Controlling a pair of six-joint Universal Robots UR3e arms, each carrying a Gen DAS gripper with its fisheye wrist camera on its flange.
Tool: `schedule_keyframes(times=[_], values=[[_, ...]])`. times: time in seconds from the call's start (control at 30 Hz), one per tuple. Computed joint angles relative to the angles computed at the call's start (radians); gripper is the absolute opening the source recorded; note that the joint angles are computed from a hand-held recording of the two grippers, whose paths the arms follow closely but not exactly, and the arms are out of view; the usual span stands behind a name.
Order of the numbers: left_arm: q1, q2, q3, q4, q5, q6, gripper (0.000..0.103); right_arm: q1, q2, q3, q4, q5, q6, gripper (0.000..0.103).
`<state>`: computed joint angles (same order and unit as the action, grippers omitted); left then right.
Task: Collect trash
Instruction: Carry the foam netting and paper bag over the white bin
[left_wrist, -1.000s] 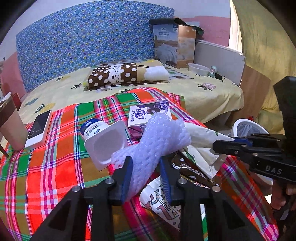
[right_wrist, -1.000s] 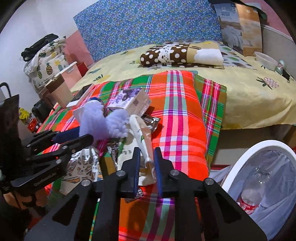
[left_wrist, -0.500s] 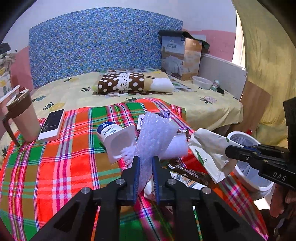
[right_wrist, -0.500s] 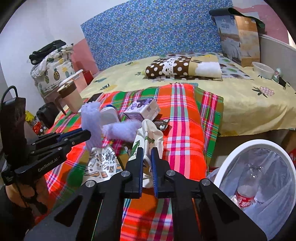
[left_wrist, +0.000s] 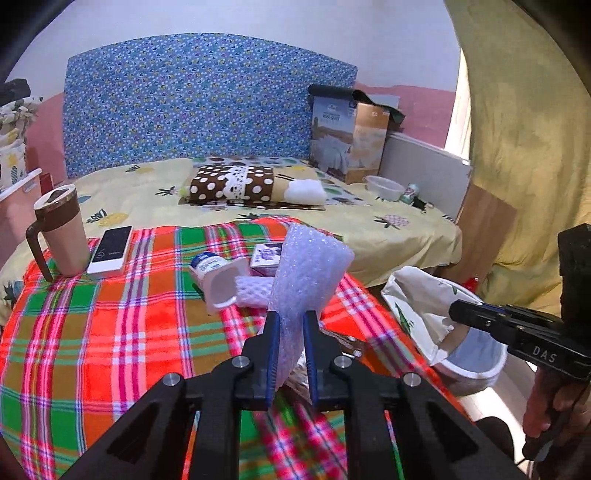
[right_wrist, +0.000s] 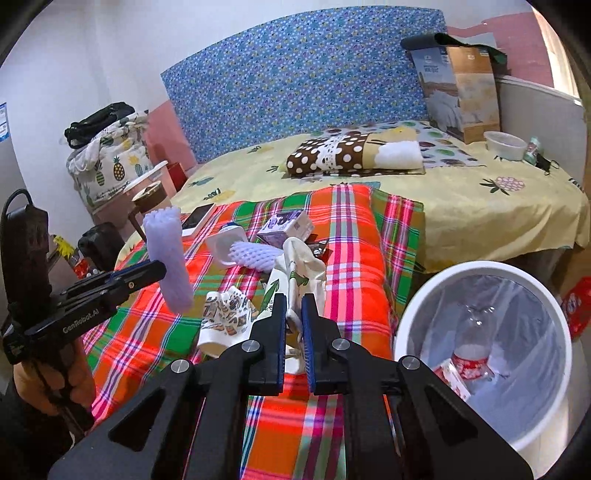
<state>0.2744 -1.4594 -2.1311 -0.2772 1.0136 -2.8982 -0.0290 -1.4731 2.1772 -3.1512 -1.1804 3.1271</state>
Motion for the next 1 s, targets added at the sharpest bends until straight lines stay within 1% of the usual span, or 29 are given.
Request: schedule_keyframes(times=[0.23, 0.5, 0.7, 1.0], values=[[-0.006, 0.125, -0.093, -0.043, -0.045, -0.015, 0.013, -0.027, -0.091, 0.099, -0.031, 0.008, 0.006, 0.010], [-0.043, 0.187, -0.142, -0.061, -0.048, -0.046, 0.013, -0.054, -0.157, 0.184, -0.062, -0.009, 0.019, 0.010], [-0.116, 0.152, -0.123, -0.033, -0.026, -0.066, 0.013, -0.107, -0.210, 0.243, -0.060, 0.007, 0.016, 0.010], [-0.279, -0.034, 0.005, 0.029, 0.032, -0.099, 0.013, -0.210, -0.295, 0.324, -0.035, 0.019, 0.001, 0.010]])
